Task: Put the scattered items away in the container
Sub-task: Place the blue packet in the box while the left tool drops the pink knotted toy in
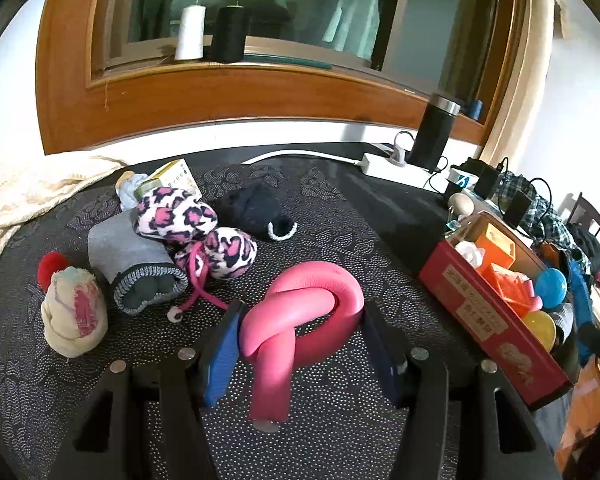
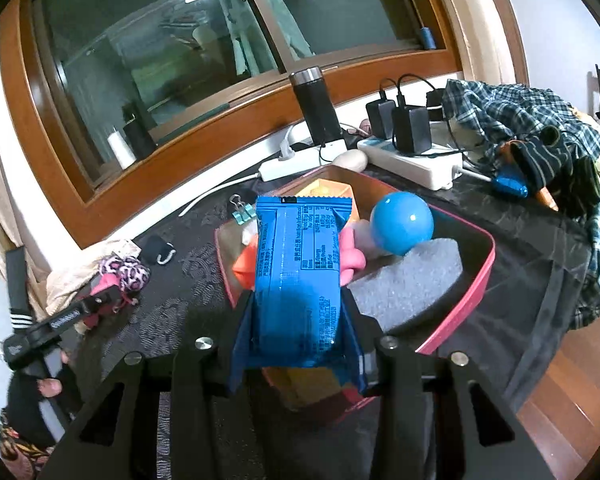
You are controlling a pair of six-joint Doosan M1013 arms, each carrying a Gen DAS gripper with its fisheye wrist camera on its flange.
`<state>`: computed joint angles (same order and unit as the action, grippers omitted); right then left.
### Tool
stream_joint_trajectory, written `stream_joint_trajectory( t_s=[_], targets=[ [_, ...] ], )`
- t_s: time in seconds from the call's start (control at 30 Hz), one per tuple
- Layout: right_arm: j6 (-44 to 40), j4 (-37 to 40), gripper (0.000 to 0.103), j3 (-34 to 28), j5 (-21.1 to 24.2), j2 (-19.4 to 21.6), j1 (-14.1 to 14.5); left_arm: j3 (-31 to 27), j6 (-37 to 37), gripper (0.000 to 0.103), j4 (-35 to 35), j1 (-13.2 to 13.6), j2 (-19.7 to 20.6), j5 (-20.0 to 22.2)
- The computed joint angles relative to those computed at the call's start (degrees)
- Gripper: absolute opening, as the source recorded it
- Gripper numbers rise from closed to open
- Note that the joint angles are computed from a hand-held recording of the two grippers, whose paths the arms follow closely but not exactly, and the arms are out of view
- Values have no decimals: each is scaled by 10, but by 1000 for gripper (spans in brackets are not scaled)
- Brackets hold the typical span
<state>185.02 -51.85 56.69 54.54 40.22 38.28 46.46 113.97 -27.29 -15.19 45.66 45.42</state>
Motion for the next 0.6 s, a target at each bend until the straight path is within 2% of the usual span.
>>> stream_joint_trajectory(
  t_s=[0.17,0.23,0.3,0.4,0.6],
  targets=[
    [-5,-1,44,3,19,4,-1,-2,-5,60,0,1,1,2],
    [-17,1,45,8,13,1,0,-2,-6,60,1,1,2,2],
    [-26,2,51,13,7,-1,1,-3,-6,60,1,0,2,4],
    [-23,-18,58,12,28,-1,7,-3,-5,60,1,0,3,7],
    [2,-37,58,21,65,-9,11,0,-1,60,-1,-1,1,7]
  ],
)
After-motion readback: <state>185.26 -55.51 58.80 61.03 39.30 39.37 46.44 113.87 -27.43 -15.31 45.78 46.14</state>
